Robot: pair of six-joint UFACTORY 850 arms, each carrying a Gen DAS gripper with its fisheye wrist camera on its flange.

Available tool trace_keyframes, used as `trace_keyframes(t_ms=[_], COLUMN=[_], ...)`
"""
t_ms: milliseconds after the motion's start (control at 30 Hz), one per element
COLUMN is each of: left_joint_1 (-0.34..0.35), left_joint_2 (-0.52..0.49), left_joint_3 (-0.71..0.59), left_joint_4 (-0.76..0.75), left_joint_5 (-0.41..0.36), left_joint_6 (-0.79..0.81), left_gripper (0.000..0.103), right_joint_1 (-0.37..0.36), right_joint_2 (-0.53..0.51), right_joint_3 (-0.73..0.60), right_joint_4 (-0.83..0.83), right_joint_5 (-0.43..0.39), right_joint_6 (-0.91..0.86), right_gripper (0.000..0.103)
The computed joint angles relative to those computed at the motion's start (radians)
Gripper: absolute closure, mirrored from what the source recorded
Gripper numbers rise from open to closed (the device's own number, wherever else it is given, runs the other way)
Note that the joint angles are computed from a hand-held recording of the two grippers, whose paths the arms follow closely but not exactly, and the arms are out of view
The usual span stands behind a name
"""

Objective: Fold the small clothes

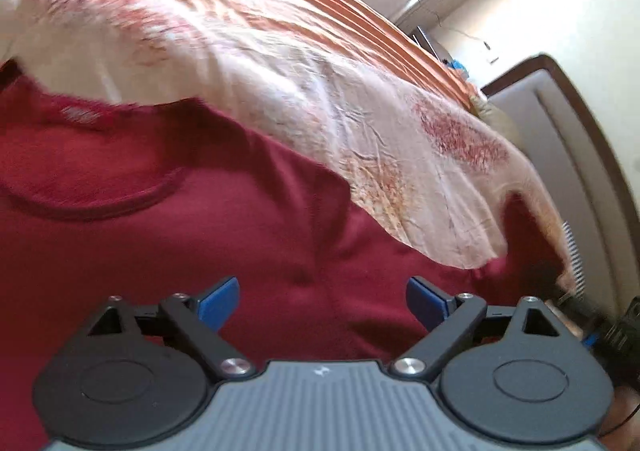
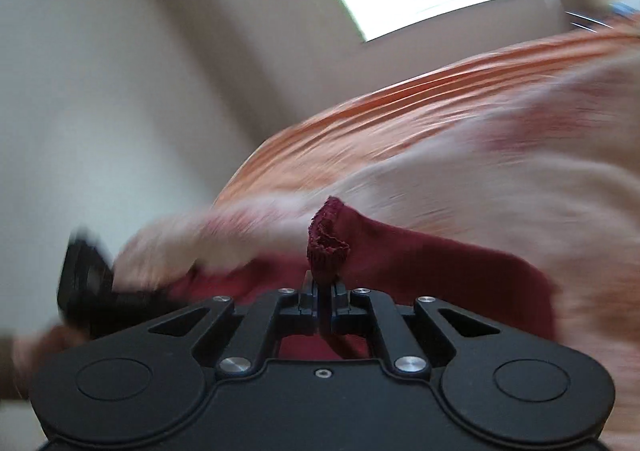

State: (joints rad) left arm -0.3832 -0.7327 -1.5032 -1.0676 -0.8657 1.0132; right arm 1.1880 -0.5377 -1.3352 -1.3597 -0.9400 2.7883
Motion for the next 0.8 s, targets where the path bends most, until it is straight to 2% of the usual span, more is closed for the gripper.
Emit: trace_keyframes(t_ms=[100, 133, 200, 300, 367, 500, 567, 633, 667, 733, 800], left_joint_1=[0.039, 0.047, 0.055, 0.05, 0.035, -0.007, -0.019, -0.032, -0.039, -0.045, -0.049], left_joint_2=[-0.015, -0.02, -0.021, -0.025, -0.029, -0.014, 0.009, 0.016, 0.018, 0.028, 0.04], left_joint_3=[-0.008, -0.005, 0.004, 0.011, 0.009, 0.039, 0.08, 0.097, 0.104, 0.123, 0.137], left_joint_4=[0.007, 0.008, 0.022, 0.03, 0.057, 0.092, 0.062, 0.039, 0.031, 0.016, 0.004], left_joint_5=[-0.017, -0.019, -0.01, -0.043, -0.054, -0.025, -0.009, 0.008, 0.022, 0.047, 0.085], left_joint_6=[-0.052, -0.056, -0.057, 0.014, 0.035, 0.079, 0.124, 0.129, 0.124, 0.13, 0.137], left_gripper=[0.009, 0.01, 0.011, 0.015, 0.019, 0.029, 0.038, 0.055, 0.06, 0.081, 0.093], right_joint_1=[-0.034, -0.045, -0.054, -0.02, 0.008, 0.079, 0.096, 0.125, 0.136, 0.152, 0.161], right_joint_2=[-0.158, -0.207, -0.275, -0.294, -0.253, -0.164, -0.133, -0.106, -0.099, -0.088, -0.079], right_joint_3=[-0.201, -0.259, -0.341, -0.365, -0.304, -0.187, -0.144, -0.119, -0.106, -0.089, -0.076], right_joint_4=[0.046, 0.09, 0.179, 0.169, 0.158, 0.198, 0.235, 0.278, 0.288, 0.302, 0.313], right_joint_5=[0.104, 0.154, 0.235, 0.216, 0.177, 0.077, 0.05, 0.019, 0.011, -0.002, -0.008], right_joint_6=[-0.143, -0.215, -0.314, -0.256, -0.178, -0.078, -0.062, -0.055, -0.04, -0.019, -0.008], right_gripper=[0.095, 0.086, 0.077, 0.071, 0.066, 0.06, 0.058, 0.058, 0.058, 0.058, 0.058])
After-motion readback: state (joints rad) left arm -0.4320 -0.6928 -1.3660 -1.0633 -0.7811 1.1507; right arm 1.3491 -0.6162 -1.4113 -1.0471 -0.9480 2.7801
